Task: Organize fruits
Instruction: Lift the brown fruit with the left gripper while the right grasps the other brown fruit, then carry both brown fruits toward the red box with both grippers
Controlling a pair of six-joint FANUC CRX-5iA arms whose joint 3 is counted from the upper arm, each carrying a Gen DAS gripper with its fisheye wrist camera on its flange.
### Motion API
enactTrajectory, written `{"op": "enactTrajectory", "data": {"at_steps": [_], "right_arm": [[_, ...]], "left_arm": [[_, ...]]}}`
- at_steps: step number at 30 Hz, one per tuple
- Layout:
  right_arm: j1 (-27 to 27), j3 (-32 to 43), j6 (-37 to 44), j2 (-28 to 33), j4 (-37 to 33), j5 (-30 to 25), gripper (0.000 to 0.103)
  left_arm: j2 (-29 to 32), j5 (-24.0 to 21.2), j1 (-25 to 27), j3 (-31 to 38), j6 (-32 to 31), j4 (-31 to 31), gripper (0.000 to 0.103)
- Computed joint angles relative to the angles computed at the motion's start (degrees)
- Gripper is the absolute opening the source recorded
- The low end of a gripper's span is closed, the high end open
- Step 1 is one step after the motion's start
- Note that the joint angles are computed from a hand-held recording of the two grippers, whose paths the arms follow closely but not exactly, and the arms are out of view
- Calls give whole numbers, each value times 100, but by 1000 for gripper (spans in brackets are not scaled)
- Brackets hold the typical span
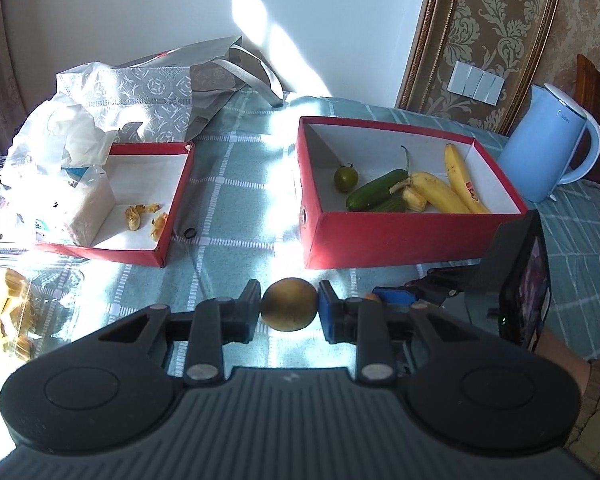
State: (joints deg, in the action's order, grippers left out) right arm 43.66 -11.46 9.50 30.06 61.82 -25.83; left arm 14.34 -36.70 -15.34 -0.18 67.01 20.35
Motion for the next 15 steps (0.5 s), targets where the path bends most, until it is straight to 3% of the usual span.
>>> {"op": "enactTrajectory", "data": {"at_steps": [1,8,15], "right_arm": [[-2,10,18,4,13,-1,29],[69,75,185,-3,-117,-153,27],[90,-760,-985,-755,866,-232,27]], "left_arm": [[7,-20,4,7,-2,-6,27],[100,-149,2,116,-14,-21,27],[314,-337,-101,397,-45,-33,27]]}}
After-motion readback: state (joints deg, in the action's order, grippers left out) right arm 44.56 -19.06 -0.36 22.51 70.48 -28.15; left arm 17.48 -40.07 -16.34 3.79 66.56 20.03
